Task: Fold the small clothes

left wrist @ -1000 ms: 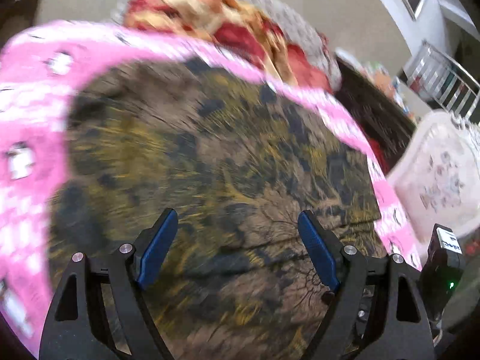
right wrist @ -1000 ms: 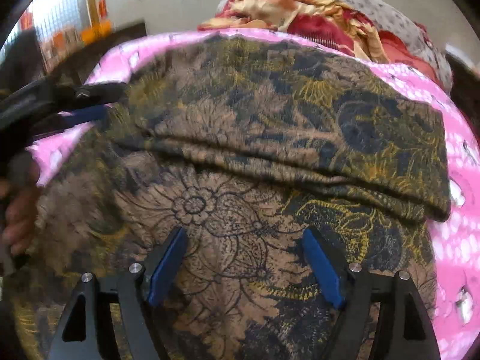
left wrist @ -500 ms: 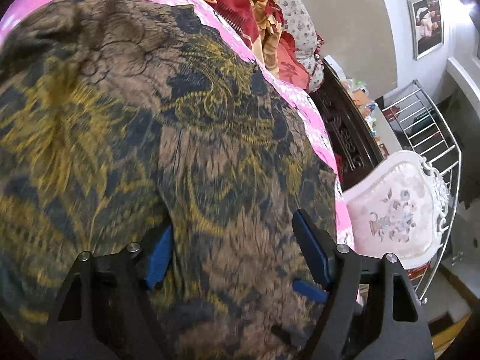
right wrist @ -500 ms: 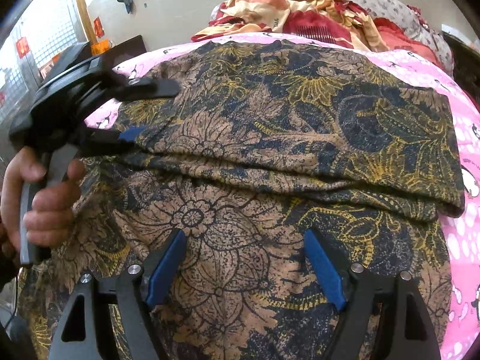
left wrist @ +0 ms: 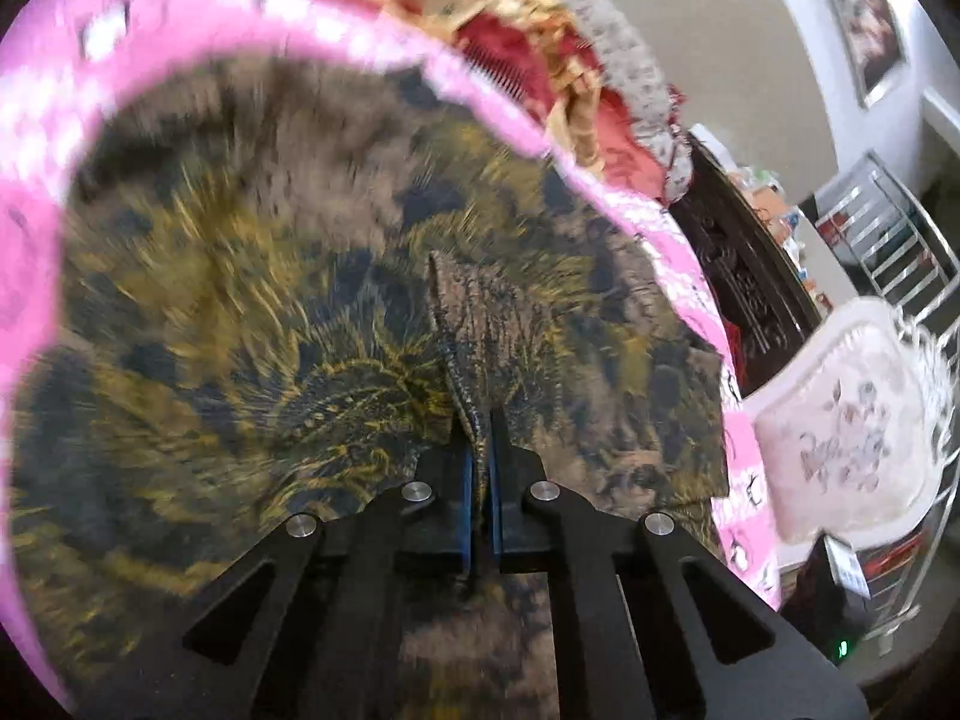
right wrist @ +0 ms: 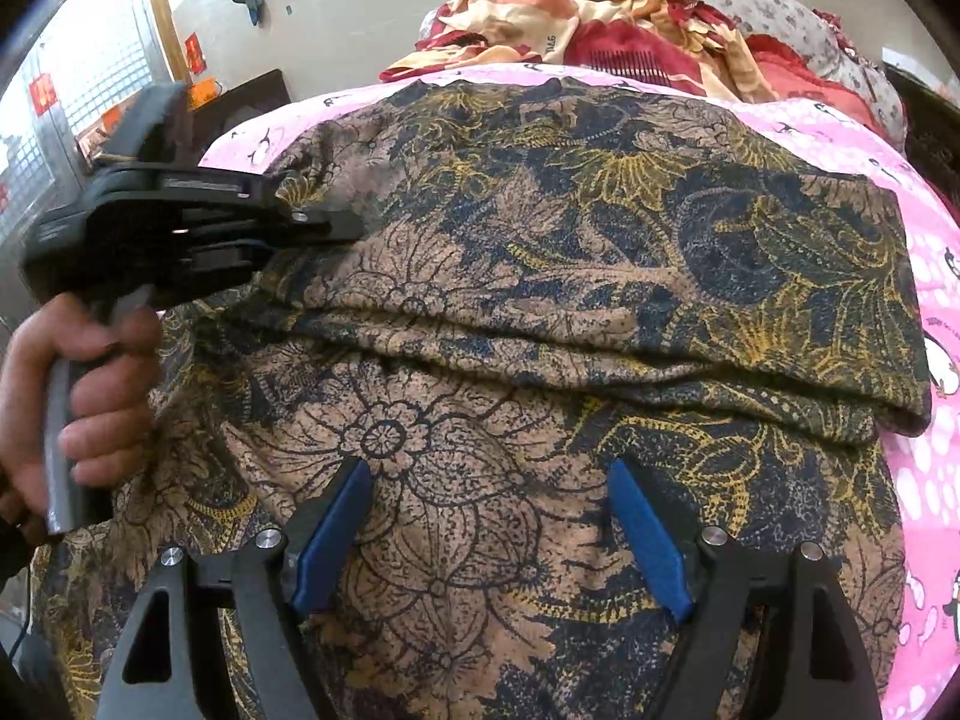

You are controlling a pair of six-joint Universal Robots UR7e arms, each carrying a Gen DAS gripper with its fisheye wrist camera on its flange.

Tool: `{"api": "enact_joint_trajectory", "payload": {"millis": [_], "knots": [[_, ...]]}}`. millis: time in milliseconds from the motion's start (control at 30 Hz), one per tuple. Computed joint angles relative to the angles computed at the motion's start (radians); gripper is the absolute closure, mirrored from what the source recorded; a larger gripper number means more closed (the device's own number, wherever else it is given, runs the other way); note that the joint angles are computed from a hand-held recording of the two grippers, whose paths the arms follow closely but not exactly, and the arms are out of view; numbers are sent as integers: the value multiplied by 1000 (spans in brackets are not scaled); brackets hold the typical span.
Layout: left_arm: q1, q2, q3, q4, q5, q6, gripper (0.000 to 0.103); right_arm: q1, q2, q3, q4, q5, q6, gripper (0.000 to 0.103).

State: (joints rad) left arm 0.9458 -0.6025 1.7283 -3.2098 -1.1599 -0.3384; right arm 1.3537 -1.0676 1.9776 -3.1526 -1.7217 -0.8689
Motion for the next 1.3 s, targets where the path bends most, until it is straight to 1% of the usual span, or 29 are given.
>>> {"api": "enact_joint_trajectory", "payload": {"millis": [67,133,200,267,300,367,467,533,600,633,733,767,800,833,867,900,933,967,1000,1033,1067,1100,1133,1167,1200,1233,1267,1300], "knots": [[-16,-43,56,-57,29,27,101,0,2,0,-4,-1,0,23],[-11,-96,98,-73,50,30,101,3,6,1,-12,-8,-3,23],[-4,-132,108,-37,105,39,101,5,9,0,-13,-11,-1,23],[20,-160,107,33,116,22,101,6,11,0,-19,-13,0,23],[28,-166,98,75,137,18,101,6,12,0,-19,-13,0,23],[33,-160,86,111,181,24,101,6,12,1,-20,-12,3,23],[30,-137,78,123,247,36,101,5,12,0,-17,-12,5,23],[31,-125,76,122,265,22,100,6,13,-1,-19,-16,6,23],[29,-110,63,154,290,20,100,7,14,-1,-19,-18,7,23],[24,-105,61,171,305,16,100,7,15,-2,-20,-20,8,23],[2,-115,75,168,356,14,99,14,18,-4,-20,-36,8,23],[-10,-120,84,150,385,16,94,19,21,-4,-23,-46,11,22],[-31,-116,96,90,447,38,89,26,18,5,-33,-61,5,22],[-47,-105,99,31,496,63,79,32,15,17,-44,-72,-2,22],[-61,-93,101,-38,529,93,71,39,8,27,-43,-88,-1,22],[-71,-77,98,-121,547,124,49,50,1,31,-30,-103,7,24],[-78,-58,92,-199,551,153,35,58,-5,30,-14,-108,14,32],[-83,-37,81,-267,553,183,34,74,-15,25,14,-96,27,44],[-83,-21,68,-293,542,194,34,89,-17,21,-1,-83,29,49],[-77,-7,51,-277,531,189,34,102,-13,17,-34,-80,30,54],[-70,0,35,-219,531,162,34,121,2,8,-108,-80,21,54],[-59,9,10,-124,529,117,34,142,27,-18,-184,-94,0,54],[-43,15,-13,-30,510,80,34,157,57,-63,-218,-125,-17,56],[-34,22,-30,32,493,55,34,161,76,-100,-210,-147,-16,61],[-24,29,-45,95,487,35,34,157,92,-151,-160,-167,2,63],[-21,38,-52,121,501,35,34,141,103,-215,-68,-193,37,69],[-23,43,-52,120,512,42,34,124,112,-256,-16,-222,56,72],[-22,51,-46,88,511,75,34,108,116,-282,13,-249,70,73]]}}
